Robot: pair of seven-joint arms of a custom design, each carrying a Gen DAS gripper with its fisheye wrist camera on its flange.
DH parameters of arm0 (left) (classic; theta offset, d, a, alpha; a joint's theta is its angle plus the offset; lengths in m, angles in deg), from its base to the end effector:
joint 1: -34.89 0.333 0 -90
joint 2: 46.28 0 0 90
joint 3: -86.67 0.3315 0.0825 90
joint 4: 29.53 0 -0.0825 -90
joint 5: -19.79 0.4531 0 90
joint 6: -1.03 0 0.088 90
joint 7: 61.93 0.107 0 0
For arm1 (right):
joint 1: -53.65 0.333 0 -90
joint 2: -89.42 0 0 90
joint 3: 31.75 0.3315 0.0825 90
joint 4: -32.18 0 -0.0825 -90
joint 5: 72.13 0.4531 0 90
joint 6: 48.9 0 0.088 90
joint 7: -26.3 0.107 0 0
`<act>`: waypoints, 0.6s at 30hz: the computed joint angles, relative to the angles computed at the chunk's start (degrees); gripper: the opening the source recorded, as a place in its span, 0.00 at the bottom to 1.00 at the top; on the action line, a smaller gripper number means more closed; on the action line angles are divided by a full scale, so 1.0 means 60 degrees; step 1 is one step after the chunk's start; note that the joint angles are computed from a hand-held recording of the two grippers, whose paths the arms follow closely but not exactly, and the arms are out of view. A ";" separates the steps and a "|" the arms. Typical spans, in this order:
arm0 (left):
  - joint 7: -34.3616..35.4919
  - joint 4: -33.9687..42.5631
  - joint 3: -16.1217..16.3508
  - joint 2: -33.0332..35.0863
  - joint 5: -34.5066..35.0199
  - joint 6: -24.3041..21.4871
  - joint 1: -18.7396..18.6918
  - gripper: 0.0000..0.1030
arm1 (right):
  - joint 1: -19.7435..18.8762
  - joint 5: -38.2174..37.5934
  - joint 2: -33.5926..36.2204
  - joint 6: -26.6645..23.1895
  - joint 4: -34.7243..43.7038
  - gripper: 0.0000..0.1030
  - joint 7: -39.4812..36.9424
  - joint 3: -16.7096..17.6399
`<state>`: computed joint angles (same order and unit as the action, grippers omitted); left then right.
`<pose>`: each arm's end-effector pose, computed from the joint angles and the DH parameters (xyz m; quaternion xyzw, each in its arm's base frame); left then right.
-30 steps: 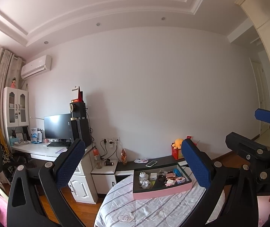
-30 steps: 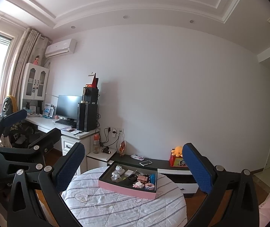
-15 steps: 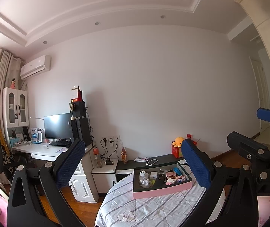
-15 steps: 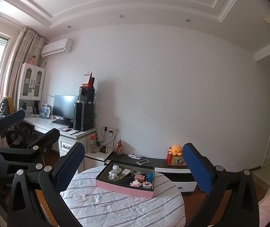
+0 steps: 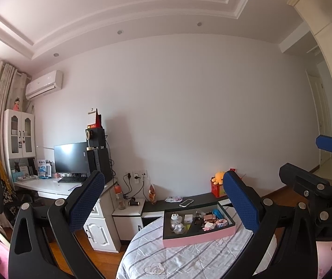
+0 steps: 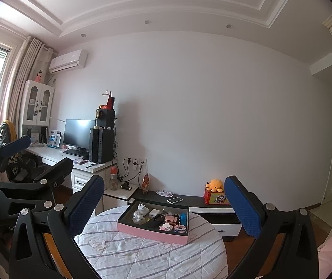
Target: Organize rigid objects
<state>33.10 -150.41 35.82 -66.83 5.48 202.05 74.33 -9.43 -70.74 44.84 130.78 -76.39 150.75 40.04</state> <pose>0.5412 -0.1653 0.7012 -0.4260 0.5316 -0.5098 0.5254 0.5334 0.3497 0.7046 -0.5355 0.4742 -0.5154 0.4720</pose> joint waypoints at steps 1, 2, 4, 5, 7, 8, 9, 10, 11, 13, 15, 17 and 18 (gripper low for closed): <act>-0.0018 -0.0016 0.0047 0.0024 0.0016 0.0054 -0.0056 1.00 | 0.0018 0.0009 0.0014 0.0037 -0.0020 1.00 0.0006 -0.0007; -0.0005 -0.0030 0.0132 0.0054 0.0040 0.0064 -0.0156 1.00 | 0.0044 0.0013 0.0030 0.0057 -0.0043 1.00 0.0005 -0.0015; 0.0103 -0.0008 0.0076 0.0029 -0.0073 0.0038 -0.0110 1.00 | 0.0019 0.0024 -0.0001 0.0027 -0.0017 1.00 0.0030 0.0004; 0.0150 0.0009 0.0031 0.0009 -0.0109 0.0021 -0.0059 1.00 | 0.0017 0.0019 -0.0022 0.0018 -0.0023 1.00 0.0029 -0.0005; 0.0172 0.0024 -0.0040 -0.0015 -0.0143 0.0010 0.0018 1.00 | 0.0031 0.0010 0.0007 0.0005 -0.0025 1.00 0.0015 -0.0009; 0.0164 0.0030 -0.0027 -0.0009 -0.0122 0.0003 0.0008 1.00 | 0.0060 0.0009 0.0020 0.0028 -0.0051 1.00 0.0009 -0.0026; 0.0153 0.0024 -0.0009 -0.0014 -0.0105 0.0002 -0.0007 1.00 | 0.0028 0.0012 0.0009 0.0024 -0.0022 1.00 0.0026 0.0003; 0.0154 0.0032 -0.0062 -0.0023 -0.0129 0.0006 0.0048 1.00 | 0.0029 0.0018 0.0006 0.0030 -0.0026 1.00 0.0035 0.0006; 0.0143 0.0034 -0.0060 -0.0029 -0.0118 -0.0021 0.0052 1.00 | 0.0050 0.0020 0.0009 0.0029 -0.0043 1.00 0.0034 -0.0006; 0.0093 0.0007 -0.0088 -0.0082 -0.0103 -0.0017 0.0104 1.00 | 0.0014 0.0019 -0.0006 0.0003 -0.0020 1.00 0.0046 0.0012; 0.0046 -0.0021 -0.0079 -0.0127 -0.0041 -0.0027 0.0121 1.00 | 0.0057 0.0011 0.0001 -0.0015 -0.0046 1.00 0.0036 -0.0003; -0.0017 -0.0022 -0.0138 -0.0148 -0.0016 -0.0003 0.0196 1.00 | 0.0077 0.0005 0.0013 -0.0011 -0.0056 1.00 0.0035 0.0001; -0.0050 -0.0038 -0.0133 -0.0183 -0.0003 -0.0032 0.0205 1.00 | 0.0052 0.0006 0.0006 -0.0036 -0.0030 1.00 0.0045 0.0012</act>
<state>32.80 -150.64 35.02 -67.93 5.47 201.86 75.57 -9.11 -70.71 44.87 130.56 -76.57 151.03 40.11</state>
